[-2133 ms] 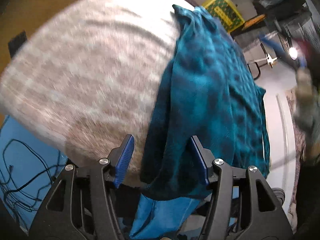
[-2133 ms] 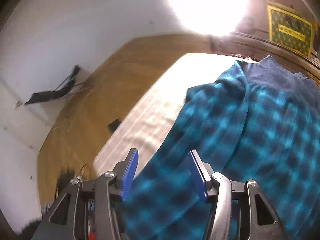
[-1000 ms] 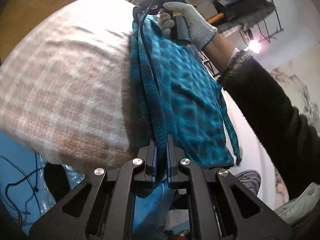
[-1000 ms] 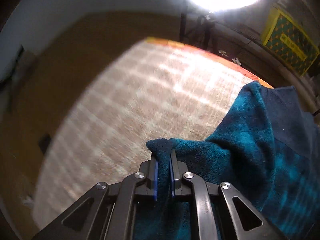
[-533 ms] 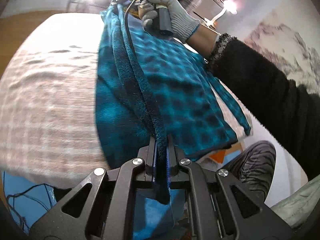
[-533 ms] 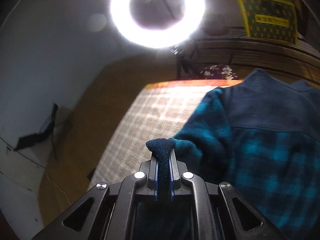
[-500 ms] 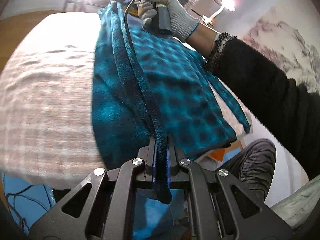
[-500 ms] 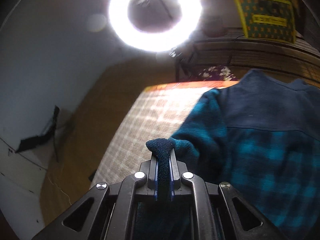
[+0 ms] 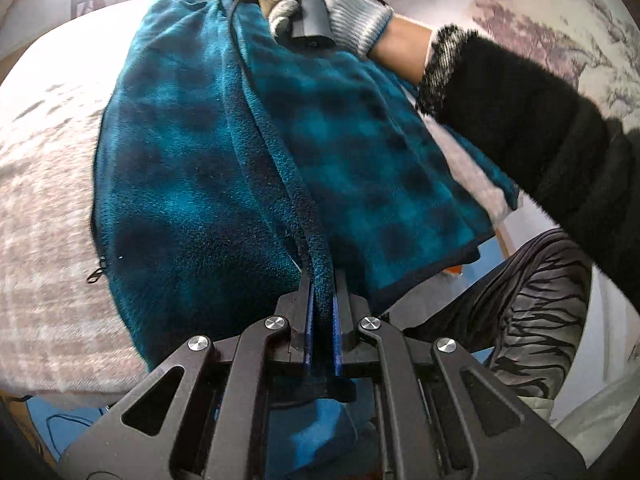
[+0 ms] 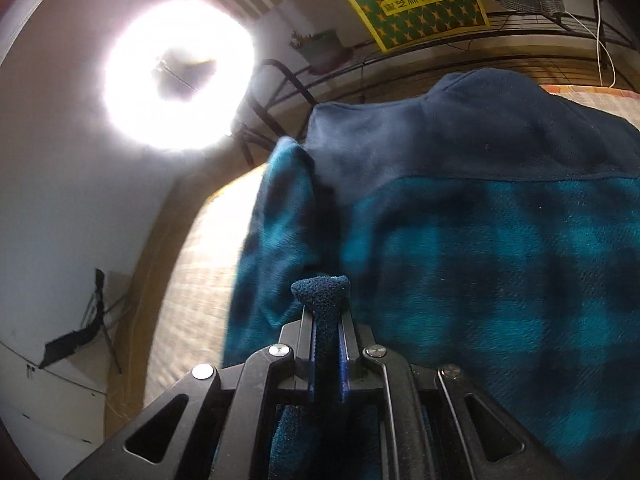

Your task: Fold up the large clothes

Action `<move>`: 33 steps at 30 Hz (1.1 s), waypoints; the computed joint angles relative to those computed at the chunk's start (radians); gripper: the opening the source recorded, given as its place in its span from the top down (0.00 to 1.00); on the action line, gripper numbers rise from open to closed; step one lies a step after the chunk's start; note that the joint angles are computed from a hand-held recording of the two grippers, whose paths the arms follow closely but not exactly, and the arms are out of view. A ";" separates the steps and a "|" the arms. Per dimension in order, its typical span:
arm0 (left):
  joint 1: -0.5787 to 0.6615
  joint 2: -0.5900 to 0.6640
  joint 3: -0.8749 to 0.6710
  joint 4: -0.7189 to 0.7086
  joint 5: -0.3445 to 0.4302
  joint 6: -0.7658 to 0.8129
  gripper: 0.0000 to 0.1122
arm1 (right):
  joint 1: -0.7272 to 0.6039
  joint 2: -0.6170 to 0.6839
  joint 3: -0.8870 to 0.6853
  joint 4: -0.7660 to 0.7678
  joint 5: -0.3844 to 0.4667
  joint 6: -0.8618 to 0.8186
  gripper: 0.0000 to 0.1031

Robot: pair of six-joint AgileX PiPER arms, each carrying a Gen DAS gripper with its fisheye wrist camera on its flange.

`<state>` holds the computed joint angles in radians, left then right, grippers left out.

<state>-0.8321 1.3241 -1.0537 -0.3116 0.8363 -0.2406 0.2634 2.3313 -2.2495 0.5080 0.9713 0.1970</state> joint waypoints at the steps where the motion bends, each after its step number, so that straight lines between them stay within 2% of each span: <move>1: -0.006 0.013 -0.001 0.002 -0.007 -0.005 0.96 | 0.005 0.018 -0.034 -0.017 0.018 0.007 0.94; 5: -0.004 0.022 0.010 -0.006 -0.014 0.005 0.96 | 0.026 0.075 -0.153 -0.103 0.107 0.038 0.93; 6: -0.005 0.015 0.015 -0.006 -0.018 0.006 0.96 | 0.024 0.080 -0.165 -0.109 0.121 0.032 0.90; 8: -0.020 -0.004 0.016 0.030 -0.016 -0.028 0.95 | 0.019 0.063 -0.157 -0.135 0.135 0.035 0.75; 9: -0.033 -0.016 0.016 0.054 -0.012 -0.045 0.91 | 0.014 0.026 -0.094 -0.140 0.103 0.029 0.61; 12: -0.057 -0.066 0.018 0.061 0.009 -0.047 0.79 | -0.031 -0.113 0.110 -0.081 0.005 -0.035 0.60; 15: -0.066 -0.149 0.039 0.042 0.047 -0.044 0.79 | -0.076 -0.242 0.266 0.001 -0.037 -0.119 0.60; 19: 0.001 -0.279 0.068 0.000 0.117 -0.045 0.79 | -0.137 -0.443 0.466 0.100 -0.048 -0.226 0.60; 21: 0.088 -0.330 0.072 -0.032 0.157 -0.004 0.79 | -0.162 -0.544 0.554 0.145 -0.035 -0.267 0.60; 23: 0.145 -0.351 0.070 -0.002 0.177 -0.012 0.79 | -0.181 -0.655 0.638 0.177 -0.001 -0.291 0.60; 27: 0.391 -0.340 0.073 -0.124 0.206 0.139 0.79 | -0.201 -0.862 0.800 0.238 0.064 -0.329 0.60; 33: 0.482 -0.216 0.066 -0.190 0.177 0.265 0.79 | -0.110 -1.148 0.995 0.197 0.129 -0.223 0.60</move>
